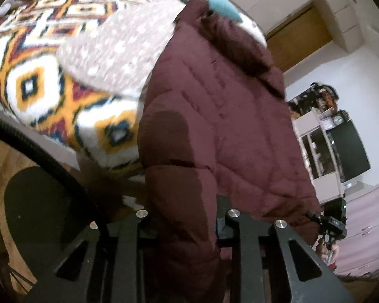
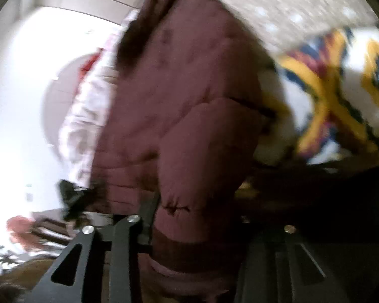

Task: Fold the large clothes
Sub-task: 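Grasp the jacket's side edge with both tools, then lift the held side edge and fold it across the jacket body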

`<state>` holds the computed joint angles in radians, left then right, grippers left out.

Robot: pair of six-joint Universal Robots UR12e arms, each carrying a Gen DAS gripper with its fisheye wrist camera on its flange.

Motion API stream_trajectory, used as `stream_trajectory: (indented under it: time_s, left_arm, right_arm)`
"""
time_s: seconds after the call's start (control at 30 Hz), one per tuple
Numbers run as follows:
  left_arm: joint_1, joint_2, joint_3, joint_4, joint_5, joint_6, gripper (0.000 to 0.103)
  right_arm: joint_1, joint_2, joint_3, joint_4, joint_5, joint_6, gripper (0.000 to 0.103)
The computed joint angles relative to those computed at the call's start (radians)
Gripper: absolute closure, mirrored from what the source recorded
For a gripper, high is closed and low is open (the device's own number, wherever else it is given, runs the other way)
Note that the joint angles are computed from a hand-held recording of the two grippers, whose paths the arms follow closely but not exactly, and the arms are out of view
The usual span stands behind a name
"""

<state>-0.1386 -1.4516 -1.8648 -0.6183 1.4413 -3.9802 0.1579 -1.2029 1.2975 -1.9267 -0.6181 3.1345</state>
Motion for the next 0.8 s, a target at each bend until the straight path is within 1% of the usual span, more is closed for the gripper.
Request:
stream_trajectory:
  time_s: [0.1, 0.17, 0.23, 0.33, 0.37, 0.43, 0.47, 0.53, 0.57, 0.63, 0.67, 0.73, 0.8]
  left_arm:
    - [0.001, 0.009, 0.031, 0.023, 0.012, 0.010, 0.079]
    - [-0.003, 0.003, 0.063, 0.038, 0.027, 0.023, 0.079]
    - [-0.003, -0.013, 0.105, 0.038, 0.037, 0.038, 0.079]
    - [0.020, -0.054, 0.178, 0.043, 0.020, 0.068, 0.079]
    - [0.027, -0.062, 0.193, 0.045, 0.018, 0.079, 0.079]
    - [0.042, -0.100, 0.247, 0.037, 0.027, 0.109, 0.079]
    - [0.052, -0.118, 0.270, 0.033, 0.017, 0.111, 0.079]
    - [0.071, -0.162, 0.320, 0.023, 0.000, 0.110, 0.079]
    - [0.076, -0.179, 0.344, 0.009, 0.006, 0.116, 0.079]
    - [0.084, -0.220, 0.395, -0.017, 0.021, 0.126, 0.078]
    - [0.088, -0.244, 0.423, -0.032, 0.028, 0.129, 0.077]
    - [0.097, -0.284, 0.465, -0.049, 0.040, 0.103, 0.072]
    - [0.102, -0.325, 0.507, -0.069, 0.071, 0.088, 0.062]
  right_arm:
    - [-0.002, 0.005, -0.028, -0.045, 0.095, 0.017, 0.070]
    - [0.001, 0.020, -0.065, -0.091, 0.140, 0.042, 0.071]
    - [0.008, 0.043, -0.113, -0.149, 0.166, 0.082, 0.071]
    - [0.020, 0.096, -0.198, -0.244, 0.181, 0.173, 0.071]
    - [0.027, 0.127, -0.248, -0.283, 0.168, 0.216, 0.071]
    - [0.039, 0.185, -0.336, -0.322, 0.149, 0.296, 0.071]
    - [0.042, 0.219, -0.385, -0.341, 0.147, 0.353, 0.071]
    - [0.053, 0.298, -0.505, -0.355, 0.107, 0.448, 0.071]
    - [0.058, 0.330, -0.557, -0.352, 0.086, 0.483, 0.071]
    - [0.066, 0.407, -0.682, -0.325, 0.035, 0.555, 0.071]
    - [0.069, 0.442, -0.743, -0.300, 0.004, 0.577, 0.071]
    - [0.074, 0.499, -0.842, -0.249, -0.053, 0.609, 0.071]
    - [0.081, 0.578, -0.991, -0.142, -0.123, 0.611, 0.071]
